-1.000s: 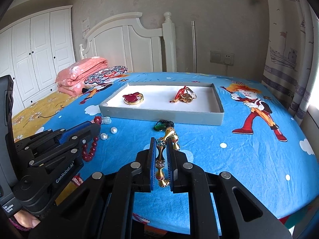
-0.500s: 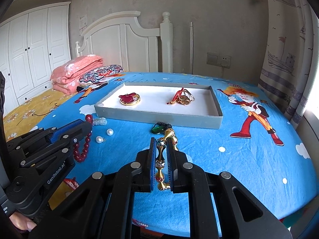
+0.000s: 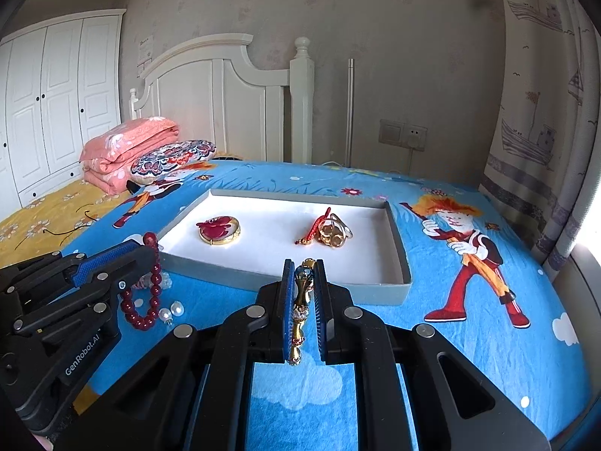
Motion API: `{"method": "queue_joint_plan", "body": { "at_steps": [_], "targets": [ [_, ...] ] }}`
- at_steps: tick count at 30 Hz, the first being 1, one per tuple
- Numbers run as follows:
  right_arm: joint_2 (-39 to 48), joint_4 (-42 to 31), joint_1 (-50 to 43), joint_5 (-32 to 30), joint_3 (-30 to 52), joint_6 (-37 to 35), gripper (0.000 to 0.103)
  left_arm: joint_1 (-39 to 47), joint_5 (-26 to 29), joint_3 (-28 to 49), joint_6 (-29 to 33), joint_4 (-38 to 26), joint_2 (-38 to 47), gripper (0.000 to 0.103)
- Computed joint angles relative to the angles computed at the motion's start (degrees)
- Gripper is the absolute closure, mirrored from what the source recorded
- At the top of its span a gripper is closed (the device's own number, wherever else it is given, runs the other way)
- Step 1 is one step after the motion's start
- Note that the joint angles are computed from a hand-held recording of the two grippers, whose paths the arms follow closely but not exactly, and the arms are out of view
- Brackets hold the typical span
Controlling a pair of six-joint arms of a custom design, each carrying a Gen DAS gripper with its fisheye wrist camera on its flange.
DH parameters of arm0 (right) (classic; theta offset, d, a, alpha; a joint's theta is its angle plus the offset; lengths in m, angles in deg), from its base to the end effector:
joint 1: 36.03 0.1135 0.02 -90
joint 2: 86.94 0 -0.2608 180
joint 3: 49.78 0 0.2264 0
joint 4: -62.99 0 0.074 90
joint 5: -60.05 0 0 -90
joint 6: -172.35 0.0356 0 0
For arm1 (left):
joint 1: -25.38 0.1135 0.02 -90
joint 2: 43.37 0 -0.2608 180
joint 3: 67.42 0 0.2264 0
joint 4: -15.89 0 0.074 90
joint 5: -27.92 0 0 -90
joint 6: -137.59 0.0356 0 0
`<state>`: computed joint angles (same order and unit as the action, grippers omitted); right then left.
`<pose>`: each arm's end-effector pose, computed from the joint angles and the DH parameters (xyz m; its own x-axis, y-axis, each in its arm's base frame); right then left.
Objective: Organize jewelry
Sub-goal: 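Carry the red bead bracelet and gold bracelet over the white tray with both grippers, then lower both bracelets into the tray and open both grippers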
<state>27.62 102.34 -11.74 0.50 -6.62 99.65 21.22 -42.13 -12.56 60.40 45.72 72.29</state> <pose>0.2712 0.1026 0.0806 -0.4508 0.0778 -0.8892 0.1791 0.9838 -0.0047 0.3338 -0.0365 0.0957 -0.4206 0.2396 -0.8750 0.4648 0.8852 0.0189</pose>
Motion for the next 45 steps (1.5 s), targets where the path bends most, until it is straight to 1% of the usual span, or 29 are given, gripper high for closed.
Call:
{"method": "queue_joint_plan", "body": {
  "at_steps": [5, 9, 13, 19, 22, 25, 28, 33, 35, 36, 37, 41, 43, 45],
  "targets": [
    [-1.0, -3.0, -2.7, -1.8, 3.5, -2.4, 0.091, -2.3, -1.4, 7.6, -0.1, -7.1, 0.4, 0.09],
    [-0.2, -6.6, -5.3, -3.7, 8.1, -4.2, 0.092, -4.3, -3.6, 16.2, -0.6, -14.4, 3.0, 0.09],
    [0.5, -10.2, -8.0, -5.5, 12.6, -5.2, 0.091, -5.4, -4.7, 27.5, -1.9, -23.4, 7.3, 0.09],
    [2.6, -16.2, -12.1, -9.2, 20.0, -5.8, 0.091, -6.5, -5.8, 46.4, -4.2, -38.0, 15.4, 0.09],
    [3.3, -19.2, -13.3, -10.1, 23.6, -6.8, 0.091, -6.9, -5.5, 53.9, -5.0, -43.2, 18.2, 0.09],
    [4.8, -21.4, -14.2, -10.8, 26.7, -7.6, 0.091, -7.3, -5.9, 59.9, -5.7, -46.9, 20.6, 0.09],
    [6.9, -23.1, -15.0, -11.7, 28.8, -6.6, 0.091, -7.8, -6.9, 63.6, -5.9, -49.1, 22.5, 0.09],
    [9.5, -25.0, -15.2, -12.6, 30.9, -6.3, 0.091, -8.4, -8.1, 66.8, -5.5, -50.9, 25.6, 0.089],
    [10.2, -26.6, -15.3, -12.8, 32.0, -5.9, 0.088, -8.6, -9.1, 65.7, -4.9, -48.9, 25.7, 0.087],
    [10.5, -26.8, -15.4, -12.9, 32.1, -5.7, 0.081, -8.6, -9.3, 65.3, -4.7, -48.4, 25.6, 0.085],
    [10.6, -26.6, -15.7, -13.3, 32.0, -5.3, 0.079, -8.6, -9.4, 64.7, -4.6, -47.9, 25.4, 0.085],
    [10.7, -26.2, -15.8, -13.3, 31.4, -5.0, 0.079, -8.4, -9.6, 61.7, -4.1, -45.3, 23.8, 0.082],
    [10.6, -26.2, -15.7, -13.1, 31.2, -5.0, 0.079, -8.1, -9.6, 60.8, -4.1, -44.6, 23.5, 0.077],
    [10.6, -26.2, -15.4, -13.0, 31.0, -4.9, 0.079, -7.8, -9.8, 60.7, -4.2, -44.5, 23.7, 0.073]
  ]
}}
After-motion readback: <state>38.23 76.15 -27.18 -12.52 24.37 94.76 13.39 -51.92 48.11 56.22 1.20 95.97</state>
